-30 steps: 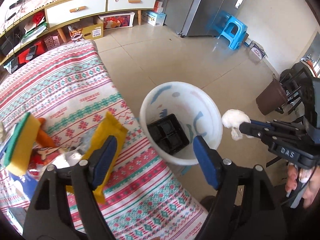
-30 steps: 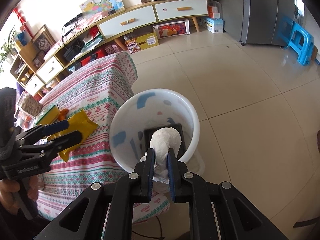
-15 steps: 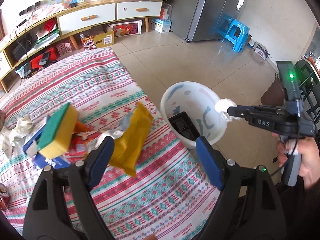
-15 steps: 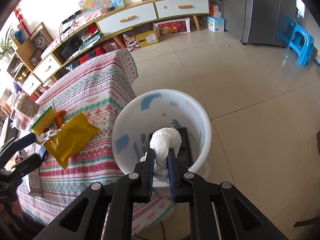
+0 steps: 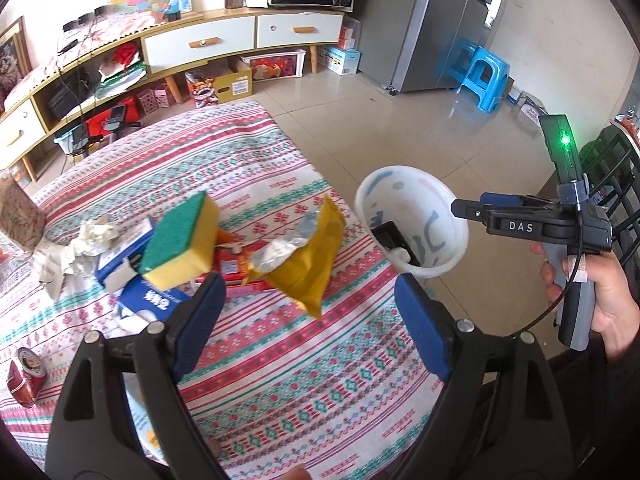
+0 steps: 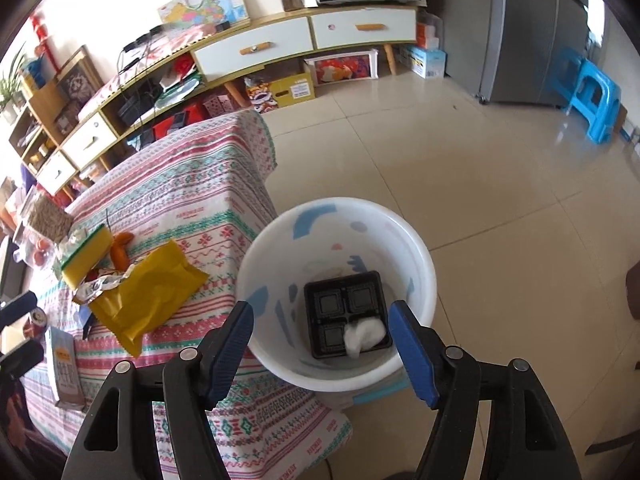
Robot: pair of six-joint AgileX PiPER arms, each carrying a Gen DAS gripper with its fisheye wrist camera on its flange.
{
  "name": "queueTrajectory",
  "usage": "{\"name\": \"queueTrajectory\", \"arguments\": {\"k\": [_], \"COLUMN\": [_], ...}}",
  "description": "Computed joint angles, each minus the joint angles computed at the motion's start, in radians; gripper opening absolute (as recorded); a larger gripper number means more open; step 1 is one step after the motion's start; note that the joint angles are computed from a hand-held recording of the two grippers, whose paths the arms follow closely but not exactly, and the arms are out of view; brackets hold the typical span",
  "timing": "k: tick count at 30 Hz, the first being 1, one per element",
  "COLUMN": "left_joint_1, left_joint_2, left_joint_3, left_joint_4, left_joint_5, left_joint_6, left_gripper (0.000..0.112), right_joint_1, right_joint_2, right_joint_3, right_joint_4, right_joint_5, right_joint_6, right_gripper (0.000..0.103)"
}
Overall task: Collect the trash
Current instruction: 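Grasp the milk carton with the left tool while the right tool grasps the yellow snack bag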
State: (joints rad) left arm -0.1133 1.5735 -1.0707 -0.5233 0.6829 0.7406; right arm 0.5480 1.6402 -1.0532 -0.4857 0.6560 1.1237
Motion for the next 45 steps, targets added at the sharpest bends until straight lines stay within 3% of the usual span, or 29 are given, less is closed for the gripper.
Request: {"name": "queueTrajectory", "arguments": {"k": [9,24,30,35,38,41,45], "left_joint_1": [0.096,0.416,0.477,0.521,0.513,0.497,0.467], "left_joint_2": [0.006,0.152,0.216,0.265,0.257,0.262,0.251], "left_joint_3": [-0.018,-0.121,-0.106,-0.104,-0.088,-0.09,-0.081], "left_joint_4": [0.047,0.053,0.081,0.012,0.018,0.037,0.041], "left_joint_5": [0.042,0.221,0.246,0.337,0.326,0.319,0.29], "left_joint_6": [-0.015,-0.043,-0.083,-0.062,-0.06,-0.067,-0.069], "left_gripper": [0.087,0.087,0.087,0.086,0.078,0.06,0.043], "right_joint_1": [0.064,0.142,0.158,0.162,0.163,0.165,0.161], "right_joint_2": [0.067,0.201,0.267,0.328,0.351,0.376,0.417], "right_joint_3": [-0.106,-0.301,-0.383,-0.46,-0.496,-0.533,-0.588], "right_joint_4": [-0.018,0.038,0.063,0.089,0.102,0.108,0.128], "right_joint_5": [0.046,0.089,0.111,0.133,0.139,0.147,0.156], "right_joint_6": [-0.003,-0.079,-0.123,-0.157,-0.165,-0.167,-0.174], "right_gripper": [0.077,0.082,0.084,0.084,0.084,0.084,0.084]}}
